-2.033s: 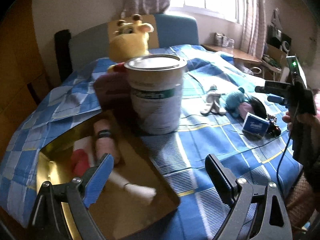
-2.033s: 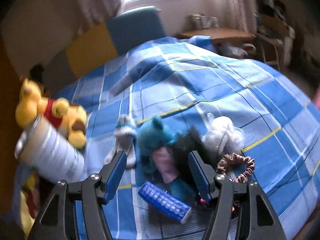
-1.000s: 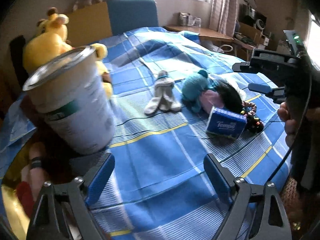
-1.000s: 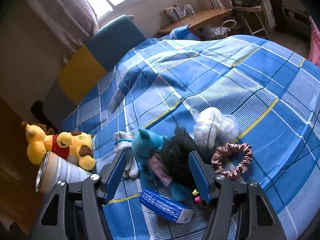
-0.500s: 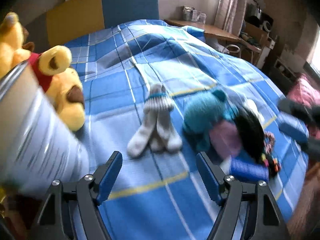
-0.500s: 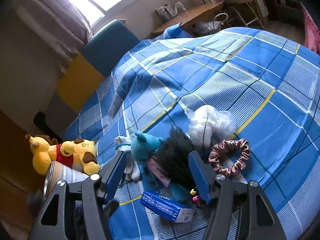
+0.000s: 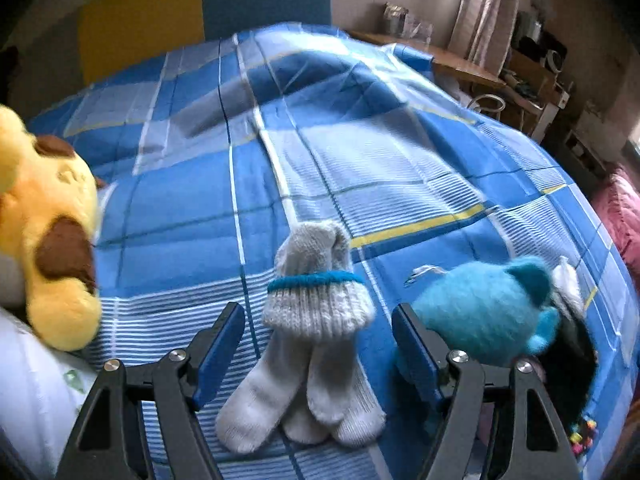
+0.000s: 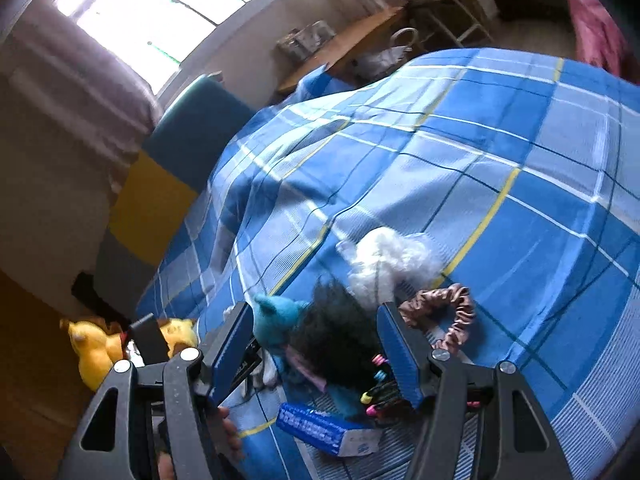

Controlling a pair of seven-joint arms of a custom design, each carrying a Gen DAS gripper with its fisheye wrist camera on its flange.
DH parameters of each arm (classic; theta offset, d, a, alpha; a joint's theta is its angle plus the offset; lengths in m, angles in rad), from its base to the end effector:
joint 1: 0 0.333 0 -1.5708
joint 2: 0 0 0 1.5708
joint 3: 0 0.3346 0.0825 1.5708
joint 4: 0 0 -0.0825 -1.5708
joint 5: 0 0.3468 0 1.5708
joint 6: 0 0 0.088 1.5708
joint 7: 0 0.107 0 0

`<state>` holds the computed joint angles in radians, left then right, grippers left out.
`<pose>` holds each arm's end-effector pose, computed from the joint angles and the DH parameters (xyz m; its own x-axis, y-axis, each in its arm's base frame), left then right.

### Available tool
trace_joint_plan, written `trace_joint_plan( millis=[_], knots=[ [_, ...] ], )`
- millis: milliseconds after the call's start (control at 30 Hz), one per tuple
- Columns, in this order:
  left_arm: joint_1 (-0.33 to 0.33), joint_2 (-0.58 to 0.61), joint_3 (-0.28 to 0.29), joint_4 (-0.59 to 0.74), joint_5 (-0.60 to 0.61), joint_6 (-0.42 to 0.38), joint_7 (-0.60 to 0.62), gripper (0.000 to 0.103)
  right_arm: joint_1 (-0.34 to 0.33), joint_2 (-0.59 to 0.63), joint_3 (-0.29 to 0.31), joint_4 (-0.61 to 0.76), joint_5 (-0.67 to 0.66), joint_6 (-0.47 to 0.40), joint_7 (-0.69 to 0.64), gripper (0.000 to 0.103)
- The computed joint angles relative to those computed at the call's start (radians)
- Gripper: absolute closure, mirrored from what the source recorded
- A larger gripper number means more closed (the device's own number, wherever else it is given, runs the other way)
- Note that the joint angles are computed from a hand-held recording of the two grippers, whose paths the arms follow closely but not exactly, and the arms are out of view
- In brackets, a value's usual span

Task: Organize soft objects
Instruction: 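Reach the left gripper to the white knit socks and grasp them, then grasp the teal plush bear with the right gripper while the left holds the white socks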

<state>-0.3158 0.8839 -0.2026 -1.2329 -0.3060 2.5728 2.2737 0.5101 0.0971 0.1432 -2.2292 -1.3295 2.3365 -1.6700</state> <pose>0.7018 -0.3315 0.3211 -0.7877 -0.6122 0.0684 -0.5436 0.6387 -0.5446 0.4239 0.3034 0.3834 -0.6856 -0.2970 -0.6646 0.0279 0.9016 -0.4317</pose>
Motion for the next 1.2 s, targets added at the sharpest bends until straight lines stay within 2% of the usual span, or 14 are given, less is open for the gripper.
trace_joint_plan(
  millis=[33, 100, 133, 167, 300, 367, 433, 567, 733, 833, 967, 1100, 1133, 1200],
  knots=[
    [0.006, 0.011, -0.01, 0.011, 0.04, -0.008, -0.036, 0.049, 0.0, -0.001, 0.0, -0.003, 0.001, -0.002, 0.009, 0.038],
    [-0.003, -0.009, 0.01, -0.034, 0.013, 0.044, 0.008, 0.06, -0.002, -0.002, -0.001, -0.007, 0.004, 0.0, 0.011, 0.038],
    [0.005, -0.019, 0.003, -0.055, 0.01, 0.057, 0.023, 0.061, -0.003, -0.002, -0.002, -0.007, 0.003, 0.001, 0.008, 0.038],
    [0.006, -0.026, 0.005, -0.066, 0.009, 0.059, 0.025, 0.067, -0.004, -0.002, -0.002, -0.006, 0.0, 0.003, 0.005, 0.038],
    [0.023, -0.075, 0.007, -0.14, 0.004, 0.058, 0.041, 0.074, -0.001, 0.002, -0.001, 0.004, 0.01, -0.016, -0.027, 0.038],
    [0.048, -0.135, -0.007, -0.239, -0.008, 0.083, 0.087, 0.076, -0.001, 0.001, -0.001, 0.0, 0.011, -0.018, -0.021, 0.038],
    [0.095, -0.184, -0.042, -0.32, -0.051, 0.083, 0.147, 0.077, -0.005, -0.002, -0.004, -0.009, 0.011, -0.005, -0.006, 0.038],
    [0.159, -0.285, -0.068, -0.474, -0.132, 0.09, 0.241, 0.077, -0.014, 0.002, -0.008, -0.014, 0.006, 0.027, 0.001, 0.038],
    [0.217, -0.388, -0.062, -0.618, -0.226, 0.051, 0.317, 0.077, -0.028, 0.026, -0.018, 0.011, -0.009, 0.095, -0.064, 0.038],
    [0.259, -0.437, -0.08, -0.706, -0.317, 0.093, 0.425, 0.076, -0.038, 0.058, -0.028, 0.05, -0.008, 0.164, -0.159, 0.038],
    [0.339, -0.484, -0.156, -0.82, -0.553, 0.193, 0.713, 0.073, -0.033, 0.1, -0.035, 0.112, 0.06, 0.187, -0.349, 0.038],
    [0.386, -0.481, -0.226, -0.849, -0.805, 0.274, 1.003, 0.072, -0.02, 0.139, -0.041, 0.166, 0.153, 0.182, -0.53, 0.038],
    [0.385, -0.485, -0.229, -0.852, -0.843, 0.282, 1.044, 0.072, -0.015, 0.147, -0.043, 0.178, 0.173, 0.176, -0.566, 0.038],
    [0.374, -0.478, -0.201, -0.834, -0.848, 0.241, 1.043, 0.073, -0.006, 0.17, -0.04, 0.217, 0.237, 0.144, -0.688, 0.038]
  ],
)
